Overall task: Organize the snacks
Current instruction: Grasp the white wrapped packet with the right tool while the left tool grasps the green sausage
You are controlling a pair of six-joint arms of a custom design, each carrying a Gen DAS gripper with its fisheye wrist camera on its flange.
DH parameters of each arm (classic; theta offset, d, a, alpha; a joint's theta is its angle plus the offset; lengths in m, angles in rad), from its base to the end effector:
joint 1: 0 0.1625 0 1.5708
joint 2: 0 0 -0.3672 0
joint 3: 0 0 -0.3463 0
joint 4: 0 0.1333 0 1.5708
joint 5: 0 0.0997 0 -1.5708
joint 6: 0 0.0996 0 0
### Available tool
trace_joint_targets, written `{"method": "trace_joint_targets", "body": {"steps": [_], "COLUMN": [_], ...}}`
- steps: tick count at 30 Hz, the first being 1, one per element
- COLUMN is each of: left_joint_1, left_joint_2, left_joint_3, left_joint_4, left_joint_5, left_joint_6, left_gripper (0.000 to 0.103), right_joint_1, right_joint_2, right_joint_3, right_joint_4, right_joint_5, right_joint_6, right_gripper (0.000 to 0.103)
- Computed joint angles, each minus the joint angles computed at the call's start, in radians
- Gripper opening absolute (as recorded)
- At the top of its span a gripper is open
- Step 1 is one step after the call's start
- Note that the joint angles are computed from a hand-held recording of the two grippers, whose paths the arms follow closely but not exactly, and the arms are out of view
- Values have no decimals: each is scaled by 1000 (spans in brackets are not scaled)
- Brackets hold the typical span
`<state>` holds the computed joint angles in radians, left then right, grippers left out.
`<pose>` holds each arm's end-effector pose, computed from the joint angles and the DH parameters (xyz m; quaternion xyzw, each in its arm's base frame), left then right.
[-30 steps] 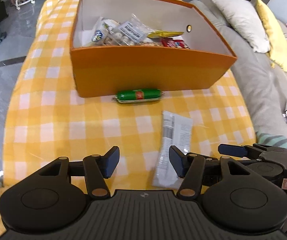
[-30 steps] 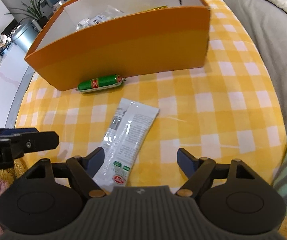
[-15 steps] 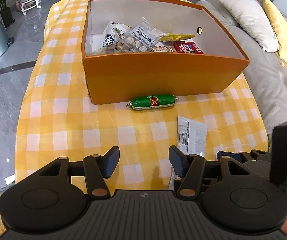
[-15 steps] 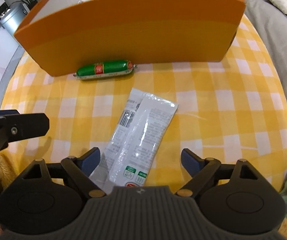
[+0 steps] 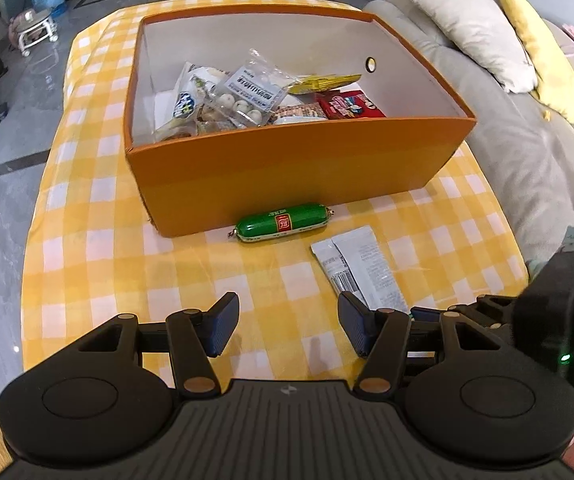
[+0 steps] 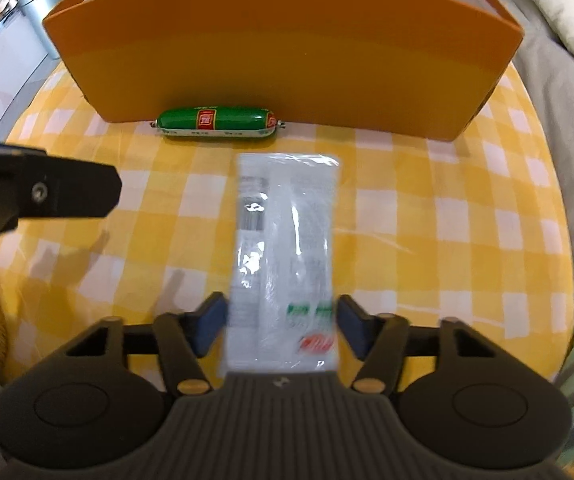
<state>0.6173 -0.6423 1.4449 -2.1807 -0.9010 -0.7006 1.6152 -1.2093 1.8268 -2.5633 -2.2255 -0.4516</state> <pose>-0.3906 -0.5166 0.0377 0.1499 0.9286 -0.1792 0.2884 0.0963 -0.5302 0.2685 0.1703 -0.9166 0.1090 0.3451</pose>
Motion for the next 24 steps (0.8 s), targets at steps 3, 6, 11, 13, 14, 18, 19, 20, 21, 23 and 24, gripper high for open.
{"method": "trace_joint_targets", "body": {"steps": [3,6,11,13,14,18,19,20,21,23,24], "left_joint_1": [4,8,22,24,25,36,38,41,43,46,48], "left_joint_2": [12,25,66,92,107,168,185,202,216,238,247], "left_joint_3": [-17,-28,-67,-88,-98,-151,-166,-183,-199,-225,-235], "left_joint_4": [8,-9,-24,-22,-30,-19,-10,0,13,45,56], "left_joint_5": [1,2,18,44,56,93,106,119,129,149,154], "left_joint_6": [42,108,244,323,373,498,516,532,539,539,538], "left_gripper": [67,67,67,67,67,67,67,67,67,67,67], "right_joint_1": [-18,-32,-59,-65,-71,-88,-88,-88,-88,-88,-90], "right_joint_2": [-18,-25,-31,-30,-29,-34,-32,-31,-31,-28,-27], "right_joint_3": [-5,-16,-48,-59,-66,-85,-86,-84,-82,-80,-78], "right_joint_4": [20,27,37,31,31,50,48,43,37,26,21], "right_joint_5": [32,46,60,55,57,93,94,96,98,99,101], "right_joint_6": [-23,-33,-6,9,12,21,19,14,6,-6,-12], "right_gripper": [50,47,45,45,45,45,46,46,46,48,49]}}
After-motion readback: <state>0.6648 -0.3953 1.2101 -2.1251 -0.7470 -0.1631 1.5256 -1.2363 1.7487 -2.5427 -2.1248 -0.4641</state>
